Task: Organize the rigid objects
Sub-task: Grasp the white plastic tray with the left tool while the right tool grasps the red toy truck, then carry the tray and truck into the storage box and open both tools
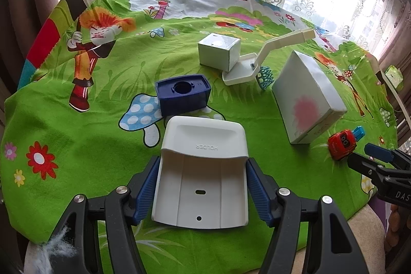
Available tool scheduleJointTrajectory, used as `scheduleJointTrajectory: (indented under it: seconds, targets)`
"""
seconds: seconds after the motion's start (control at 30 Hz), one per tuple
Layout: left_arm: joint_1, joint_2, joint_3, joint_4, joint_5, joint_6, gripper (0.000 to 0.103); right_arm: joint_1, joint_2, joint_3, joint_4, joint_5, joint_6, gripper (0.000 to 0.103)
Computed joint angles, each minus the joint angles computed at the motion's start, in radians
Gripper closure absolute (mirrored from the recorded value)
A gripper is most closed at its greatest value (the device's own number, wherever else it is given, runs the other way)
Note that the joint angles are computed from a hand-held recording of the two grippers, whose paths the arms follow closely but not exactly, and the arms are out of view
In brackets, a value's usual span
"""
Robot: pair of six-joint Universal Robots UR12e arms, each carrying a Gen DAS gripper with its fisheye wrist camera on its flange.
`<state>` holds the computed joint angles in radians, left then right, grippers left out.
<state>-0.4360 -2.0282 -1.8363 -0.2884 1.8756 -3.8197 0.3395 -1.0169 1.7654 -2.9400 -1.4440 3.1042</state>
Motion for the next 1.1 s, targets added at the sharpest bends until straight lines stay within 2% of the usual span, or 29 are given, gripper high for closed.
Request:
scheduleJointTrajectory:
  seconds: [0.2, 0.3, 0.33, 0.37, 0.6, 1.1]
  targets:
    - [0.005, 0.004, -0.022, 0.065, -0.029, -0.010, 0.038, 0.008, 0.026, -0.041, 0.011, -0.016, 0.009, 0.021]
    - [0.005, 0.005, -0.027, 0.081, -0.031, -0.016, 0.038, 0.014, 0.038, -0.061, 0.049, -0.024, -0.004, 0.033]
    - [0.004, 0.006, -0.028, 0.084, -0.028, -0.017, 0.038, 0.014, 0.040, -0.065, 0.061, -0.023, -0.007, 0.042]
    - [0.002, 0.006, -0.029, 0.089, -0.021, -0.017, 0.038, 0.015, 0.041, -0.066, 0.062, -0.030, -0.008, 0.043]
    - [-0.024, 0.014, -0.032, 0.121, 0.022, -0.014, 0.038, 0.008, 0.024, -0.029, 0.015, -0.029, 0.008, 0.043]
    - [-0.091, 0.002, 0.021, 0.129, -0.012, 0.043, 0.038, -0.027, -0.072, 0.133, -0.133, -0.042, 0.043, 0.044]
